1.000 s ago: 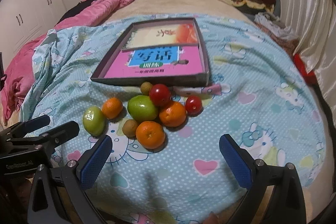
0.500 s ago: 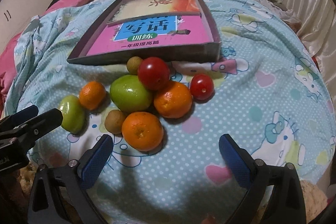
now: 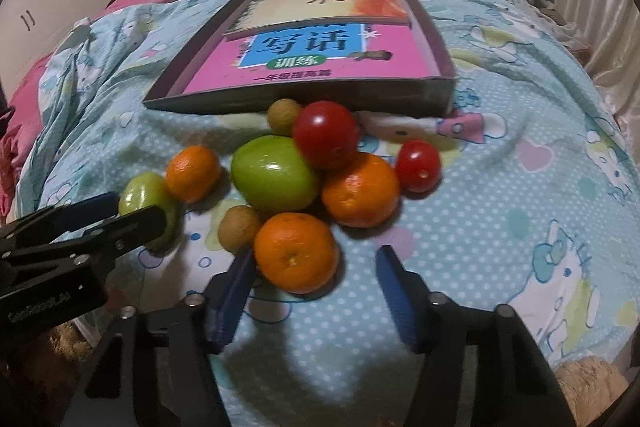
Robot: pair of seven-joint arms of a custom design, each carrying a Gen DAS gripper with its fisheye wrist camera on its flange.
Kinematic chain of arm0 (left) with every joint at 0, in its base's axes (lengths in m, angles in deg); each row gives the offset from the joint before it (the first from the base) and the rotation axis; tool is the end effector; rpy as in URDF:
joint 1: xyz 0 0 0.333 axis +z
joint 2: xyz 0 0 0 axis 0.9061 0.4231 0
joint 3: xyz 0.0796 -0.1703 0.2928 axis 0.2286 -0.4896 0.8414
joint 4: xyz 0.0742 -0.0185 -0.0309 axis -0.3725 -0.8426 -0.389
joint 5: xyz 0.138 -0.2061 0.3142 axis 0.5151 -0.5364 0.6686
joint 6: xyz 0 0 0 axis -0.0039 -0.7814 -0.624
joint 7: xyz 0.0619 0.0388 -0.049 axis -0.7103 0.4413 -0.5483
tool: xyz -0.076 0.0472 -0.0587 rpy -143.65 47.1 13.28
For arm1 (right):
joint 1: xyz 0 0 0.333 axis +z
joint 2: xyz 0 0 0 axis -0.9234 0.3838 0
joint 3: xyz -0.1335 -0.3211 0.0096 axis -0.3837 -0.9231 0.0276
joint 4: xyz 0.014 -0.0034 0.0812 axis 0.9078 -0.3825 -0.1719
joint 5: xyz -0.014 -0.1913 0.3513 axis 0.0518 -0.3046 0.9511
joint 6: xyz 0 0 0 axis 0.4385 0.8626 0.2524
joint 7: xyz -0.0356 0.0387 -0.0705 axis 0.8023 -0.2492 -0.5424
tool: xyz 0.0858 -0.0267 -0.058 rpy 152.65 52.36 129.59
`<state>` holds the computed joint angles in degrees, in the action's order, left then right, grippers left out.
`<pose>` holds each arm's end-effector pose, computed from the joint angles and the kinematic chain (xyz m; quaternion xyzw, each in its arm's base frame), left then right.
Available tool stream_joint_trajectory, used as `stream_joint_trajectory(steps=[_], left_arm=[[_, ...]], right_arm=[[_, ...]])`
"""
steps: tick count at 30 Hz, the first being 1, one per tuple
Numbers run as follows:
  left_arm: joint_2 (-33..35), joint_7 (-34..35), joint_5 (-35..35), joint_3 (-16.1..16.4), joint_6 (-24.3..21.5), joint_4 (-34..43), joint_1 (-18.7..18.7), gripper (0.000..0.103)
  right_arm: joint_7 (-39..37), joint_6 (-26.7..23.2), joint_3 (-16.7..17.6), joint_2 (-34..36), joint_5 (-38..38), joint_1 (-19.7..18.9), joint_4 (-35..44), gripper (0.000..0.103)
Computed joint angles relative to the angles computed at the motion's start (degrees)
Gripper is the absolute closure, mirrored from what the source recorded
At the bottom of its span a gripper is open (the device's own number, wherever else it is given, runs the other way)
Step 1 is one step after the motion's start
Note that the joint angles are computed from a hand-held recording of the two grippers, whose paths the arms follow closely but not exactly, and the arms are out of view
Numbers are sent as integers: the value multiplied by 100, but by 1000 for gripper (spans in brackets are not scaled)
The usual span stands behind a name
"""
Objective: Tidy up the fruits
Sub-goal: 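Close the left tool on the yellow-green pear while the right tool grasps a mandarin orange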
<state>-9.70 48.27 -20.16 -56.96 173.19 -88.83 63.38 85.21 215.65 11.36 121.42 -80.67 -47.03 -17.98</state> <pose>0.6735 -0.1398 0.3752 -0.7277 0.6413 -0.2189 0.1061 0.7017 0.2745 0.3673 -0.7905 0.5711 -0.0808 0.2059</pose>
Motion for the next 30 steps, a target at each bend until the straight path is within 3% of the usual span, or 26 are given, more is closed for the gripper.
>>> stream_joint_trajectory(steps=[3, 8, 11, 15, 23, 30], left_arm=[[47, 50, 28, -10, -14, 55, -1, 39], [152, 121, 51, -18, -135, 190, -4, 40], [202, 302, -97, -145, -114, 226, 106, 55], [249, 463, -224, -198, -147, 274, 142, 59], [107, 843, -754, -423, 72, 81, 386, 60], [-166, 724, -687, -249, 270, -176, 238, 60]], right_arm=[[-207, -28, 117, 57, 104, -78, 57, 61], [-368, 16, 242, 98, 414, -203, 88, 61], [-465, 61, 282, 71, 563, -250, 51, 62], [-656, 166, 402, -25, 882, -387, -75, 62], [-958, 526, 490, -237, 1274, -470, -343, 62], [-1339, 973, 660, -392, 1608, -575, -527, 62]])
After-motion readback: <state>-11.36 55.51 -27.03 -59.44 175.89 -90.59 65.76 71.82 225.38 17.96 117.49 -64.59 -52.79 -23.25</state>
